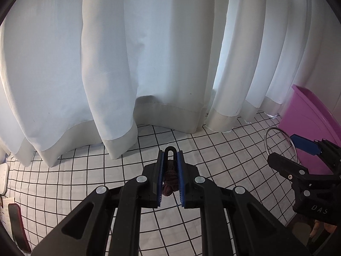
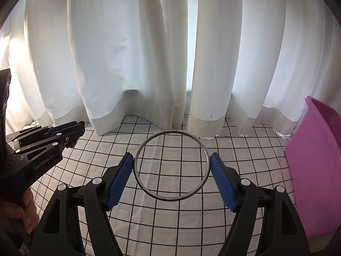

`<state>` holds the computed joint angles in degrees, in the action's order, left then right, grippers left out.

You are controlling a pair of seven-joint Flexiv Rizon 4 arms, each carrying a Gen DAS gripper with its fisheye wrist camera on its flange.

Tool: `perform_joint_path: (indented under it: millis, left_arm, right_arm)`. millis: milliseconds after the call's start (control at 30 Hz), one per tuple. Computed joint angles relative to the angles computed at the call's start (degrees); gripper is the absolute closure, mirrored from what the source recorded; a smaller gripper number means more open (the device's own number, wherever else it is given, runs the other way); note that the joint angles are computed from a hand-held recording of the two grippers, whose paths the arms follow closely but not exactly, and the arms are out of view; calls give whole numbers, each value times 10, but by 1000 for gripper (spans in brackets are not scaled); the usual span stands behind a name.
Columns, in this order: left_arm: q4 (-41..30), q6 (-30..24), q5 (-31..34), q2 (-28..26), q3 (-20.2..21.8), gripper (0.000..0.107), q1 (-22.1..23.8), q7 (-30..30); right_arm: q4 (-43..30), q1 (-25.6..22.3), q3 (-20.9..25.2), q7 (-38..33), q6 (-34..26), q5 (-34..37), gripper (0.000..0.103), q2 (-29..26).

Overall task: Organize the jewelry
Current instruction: 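Lift the hair tie and silver hoop and carry both over the pink tub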

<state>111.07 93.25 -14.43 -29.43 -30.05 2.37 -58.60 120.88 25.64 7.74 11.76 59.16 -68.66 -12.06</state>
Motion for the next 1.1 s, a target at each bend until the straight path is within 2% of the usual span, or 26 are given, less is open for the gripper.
perform_joint_path:
  millis: [267, 500, 800, 1100]
  left_arm:
    - [-4, -19, -6, -1, -74, 94, 16, 37]
    - [-28, -35, -24, -3, -83, 94, -24, 48]
    - [-101, -75, -48, -14, -28, 94, -133, 56]
    - [-208, -121, -50, -58, 26, 94, -251, 64]
  right_arm:
    - [44, -12, 28, 1, -72, 40, 32, 78]
    - [83, -37, 51, -16, -104, 70, 32, 143]
    - [138, -85, 69, -54, -123, 105, 32, 236]
    - [212, -147, 83, -93, -137, 153, 32, 355]
